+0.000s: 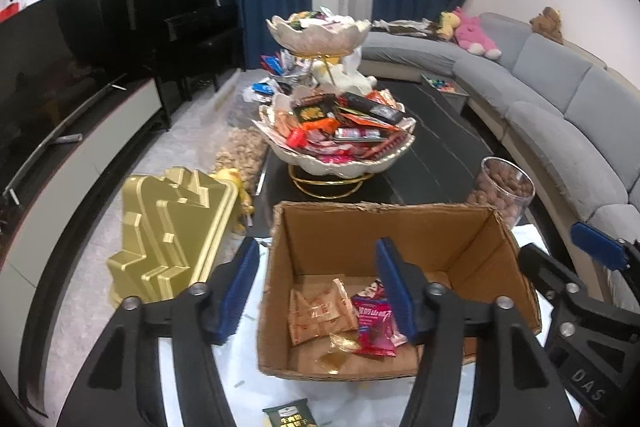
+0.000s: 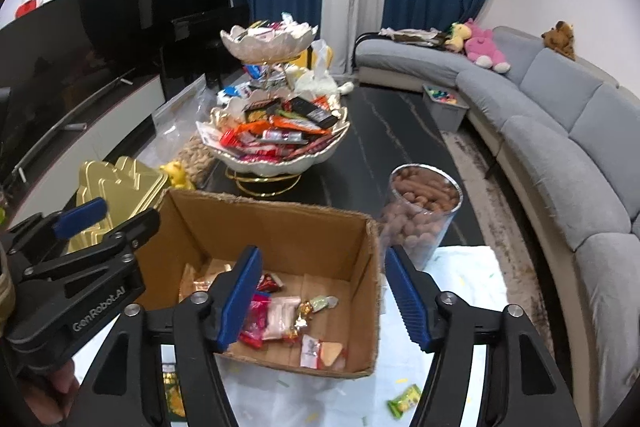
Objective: Organize snacks
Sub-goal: 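Withdraw both tools from the box toward the green cracker pack and green candy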
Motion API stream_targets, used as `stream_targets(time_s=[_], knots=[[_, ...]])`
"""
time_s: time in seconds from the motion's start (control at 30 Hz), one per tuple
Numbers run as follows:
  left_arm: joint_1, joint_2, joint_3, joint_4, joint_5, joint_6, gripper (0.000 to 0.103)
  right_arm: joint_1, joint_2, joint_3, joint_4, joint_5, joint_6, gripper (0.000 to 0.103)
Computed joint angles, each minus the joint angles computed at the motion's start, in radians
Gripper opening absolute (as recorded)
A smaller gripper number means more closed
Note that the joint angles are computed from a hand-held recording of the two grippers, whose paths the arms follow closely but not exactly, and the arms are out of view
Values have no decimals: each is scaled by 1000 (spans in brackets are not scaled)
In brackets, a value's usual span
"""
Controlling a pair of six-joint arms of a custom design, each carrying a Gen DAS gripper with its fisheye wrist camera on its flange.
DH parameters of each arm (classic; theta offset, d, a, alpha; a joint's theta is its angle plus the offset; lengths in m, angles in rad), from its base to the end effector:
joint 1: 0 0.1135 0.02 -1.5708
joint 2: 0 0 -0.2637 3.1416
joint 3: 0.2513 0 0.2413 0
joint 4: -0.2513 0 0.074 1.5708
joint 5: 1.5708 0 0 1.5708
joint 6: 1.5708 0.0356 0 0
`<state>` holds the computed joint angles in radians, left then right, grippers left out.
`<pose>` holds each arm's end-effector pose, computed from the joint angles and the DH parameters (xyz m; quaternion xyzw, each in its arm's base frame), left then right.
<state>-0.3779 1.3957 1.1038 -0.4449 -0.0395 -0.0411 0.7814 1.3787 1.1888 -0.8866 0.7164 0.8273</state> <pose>0.2759 -0.1080 0.2898 0.1453 0.9025 -0.0666 0.3998 0.1999 0.1653 0.2984 0.1066 0.9059 -0.0707 0.4038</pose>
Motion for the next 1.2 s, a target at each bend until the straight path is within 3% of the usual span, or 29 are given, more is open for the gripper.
stream_targets(time_s=[0.3, 0.53, 1.03, 1.2], knots=[[-4, -71, -8, -46, -31, -29, 86, 63, -17, 53, -123, 89, 75, 79], [-55, -145, -14, -99, -87, -66, 94, 110, -63, 73, -251, 138, 158, 82], [-191, -263, -71, -201, -226, -190, 94, 237, -129, 80, -570, 218, 485, 86], [-243, -316, -139, -198, -279, -251, 95, 314, -144, 23, -659, 220, 675, 86]])
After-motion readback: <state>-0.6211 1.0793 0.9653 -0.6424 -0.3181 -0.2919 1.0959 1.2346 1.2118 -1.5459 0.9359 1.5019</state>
